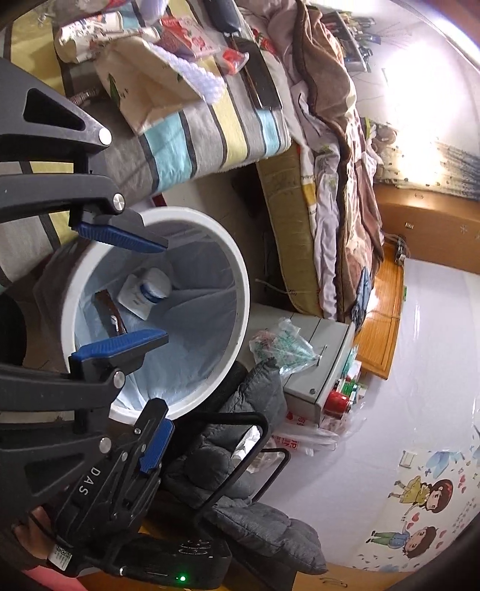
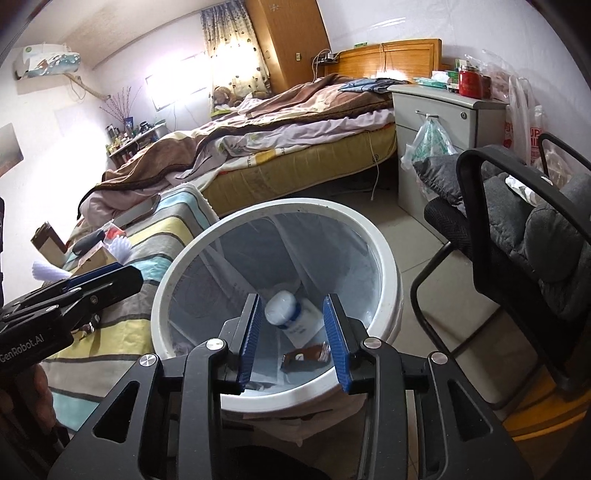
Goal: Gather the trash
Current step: 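Move both open tools back over the bed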
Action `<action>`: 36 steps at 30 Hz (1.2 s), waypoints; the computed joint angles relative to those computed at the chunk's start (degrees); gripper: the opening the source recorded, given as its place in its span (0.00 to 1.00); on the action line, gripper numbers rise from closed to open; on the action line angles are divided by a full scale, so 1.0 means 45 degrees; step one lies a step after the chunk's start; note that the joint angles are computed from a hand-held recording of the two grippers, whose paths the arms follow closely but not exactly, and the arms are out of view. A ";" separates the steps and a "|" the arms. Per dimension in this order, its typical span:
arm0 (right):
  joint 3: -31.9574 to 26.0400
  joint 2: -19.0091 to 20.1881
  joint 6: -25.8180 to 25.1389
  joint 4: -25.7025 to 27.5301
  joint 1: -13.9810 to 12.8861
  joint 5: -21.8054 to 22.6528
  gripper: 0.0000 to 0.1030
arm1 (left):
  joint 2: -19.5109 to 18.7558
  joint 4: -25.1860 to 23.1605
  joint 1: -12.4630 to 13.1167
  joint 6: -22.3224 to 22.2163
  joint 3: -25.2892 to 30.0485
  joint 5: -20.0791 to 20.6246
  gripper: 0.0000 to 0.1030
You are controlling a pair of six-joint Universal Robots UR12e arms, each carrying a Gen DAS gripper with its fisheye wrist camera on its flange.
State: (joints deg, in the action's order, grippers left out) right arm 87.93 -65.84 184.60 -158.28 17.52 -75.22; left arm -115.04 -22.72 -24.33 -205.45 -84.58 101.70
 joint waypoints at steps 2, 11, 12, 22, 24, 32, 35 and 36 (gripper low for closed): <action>0.0030 -0.0029 -0.0003 -0.0070 0.0017 0.0021 0.36 | 0.0178 0.0111 -0.0010 0.0029 -0.0223 0.0232 0.42; 0.0120 -0.0140 -0.0124 -0.0603 0.0255 -0.0090 0.36 | 0.0878 0.0437 -0.0070 -0.0251 -0.1061 0.1178 0.42; 0.0136 -0.0151 -0.0161 -0.0674 0.0284 -0.0083 0.36 | 0.0945 0.0478 -0.0079 -0.0310 -0.1142 0.1253 0.42; 0.0181 -0.0197 -0.0595 -0.1128 0.0721 -0.0105 0.37 | 0.1964 0.0680 0.0010 -0.0852 -0.2477 0.2339 0.42; 0.0147 -0.0171 -0.0709 -0.1114 0.0824 0.0015 0.37 | 0.2170 0.0612 0.0036 -0.1041 -0.2739 0.2690 0.42; -0.0201 0.0081 -0.1525 -0.0859 0.1262 0.0408 0.53 | 0.3356 0.0558 0.0501 -0.2201 -0.4219 0.3516 0.54; -0.0313 0.0145 -0.1790 -0.0630 0.1363 0.0619 0.53 | 0.3740 0.0376 0.0636 -0.2503 -0.4662 0.3913 0.54; -0.0330 0.0148 -0.1824 -0.0586 0.1418 0.0627 0.53 | 0.3901 0.0315 0.0697 -0.2640 -0.4840 0.4026 0.55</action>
State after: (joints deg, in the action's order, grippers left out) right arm 86.45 -65.18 176.39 -160.92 23.90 -72.40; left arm -97.49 -21.30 -21.19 -217.33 -106.36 119.82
